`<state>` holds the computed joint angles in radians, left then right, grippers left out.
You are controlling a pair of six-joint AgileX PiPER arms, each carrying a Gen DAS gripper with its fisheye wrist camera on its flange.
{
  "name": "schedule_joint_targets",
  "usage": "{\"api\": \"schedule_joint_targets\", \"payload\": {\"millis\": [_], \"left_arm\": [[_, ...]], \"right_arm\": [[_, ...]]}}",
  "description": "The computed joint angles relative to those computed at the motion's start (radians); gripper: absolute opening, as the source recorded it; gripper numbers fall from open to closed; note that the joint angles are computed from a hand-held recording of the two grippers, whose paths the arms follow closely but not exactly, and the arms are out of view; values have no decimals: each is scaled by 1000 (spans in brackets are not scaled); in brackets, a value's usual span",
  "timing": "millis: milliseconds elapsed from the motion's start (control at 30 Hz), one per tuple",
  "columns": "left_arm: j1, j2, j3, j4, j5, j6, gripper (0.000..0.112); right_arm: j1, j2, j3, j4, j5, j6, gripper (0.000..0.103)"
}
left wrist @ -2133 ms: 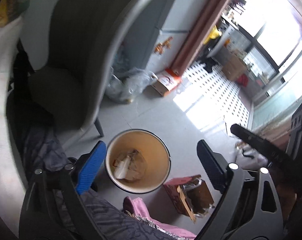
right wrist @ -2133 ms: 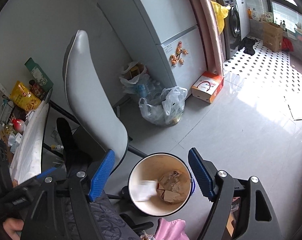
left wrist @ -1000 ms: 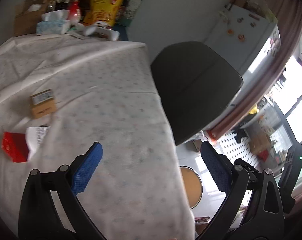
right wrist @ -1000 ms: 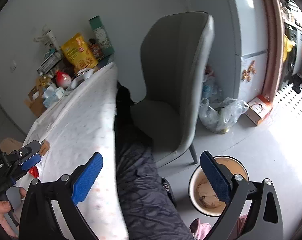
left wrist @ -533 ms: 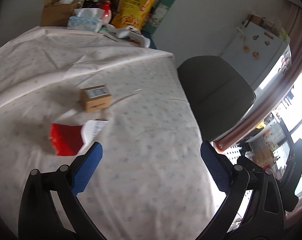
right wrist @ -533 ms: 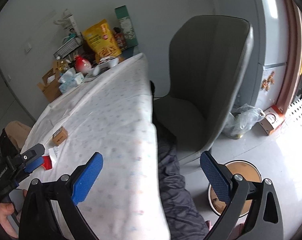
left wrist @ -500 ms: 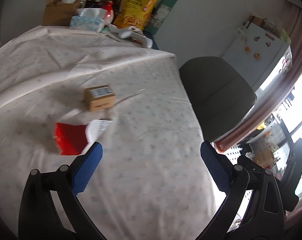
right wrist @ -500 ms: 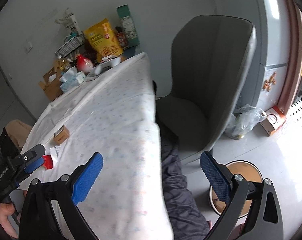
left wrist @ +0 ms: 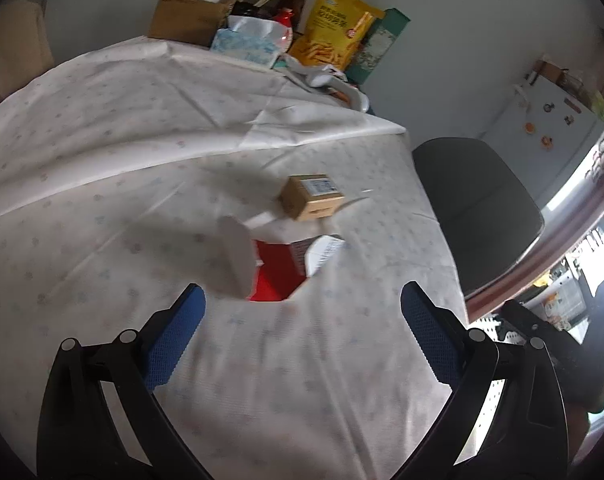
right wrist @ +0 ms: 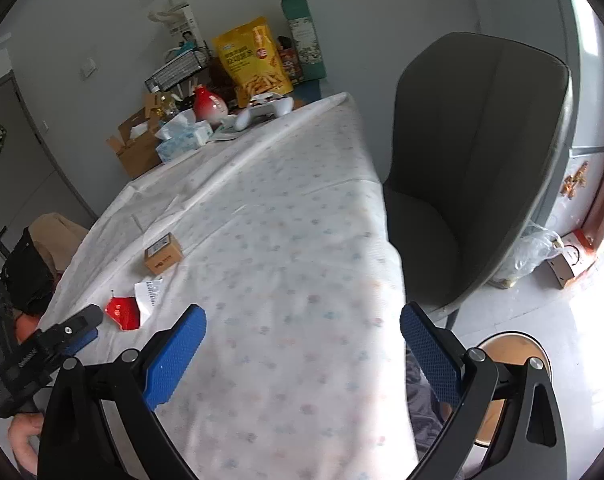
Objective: Collect trash
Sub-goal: 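Grasp the red-and-white wrapper with the left tool, then grasp the small brown box with the right tool while the left tool holds the wrapper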
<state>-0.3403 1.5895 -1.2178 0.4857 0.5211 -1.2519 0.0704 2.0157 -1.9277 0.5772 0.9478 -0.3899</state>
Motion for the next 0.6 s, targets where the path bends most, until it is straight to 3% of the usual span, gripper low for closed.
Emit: {"api": "schedule_joint_targets", "payload": {"millis": [67, 133, 300, 367, 433, 600], "left_arm": [[10, 1, 9, 1, -7, -4, 94], [24, 10, 10, -16, -13, 1, 79], [46, 54, -17, -10, 1, -15, 64], [59, 72, -30, -29, 4, -3, 46], [71, 87, -42, -43, 22, -3, 12], [79, 42, -4, 64, 42, -133, 7]], "right_arm": [[9, 7, -10, 3, 3, 2, 95], [15, 10, -16, 9, 6, 2, 95], [27, 25, -36, 12, 15, 9, 95], [36, 37, -58, 8, 27, 11, 95], [49, 53, -89, -1, 40, 15, 95], [92, 111, -205, -26, 83, 30, 95]]}}
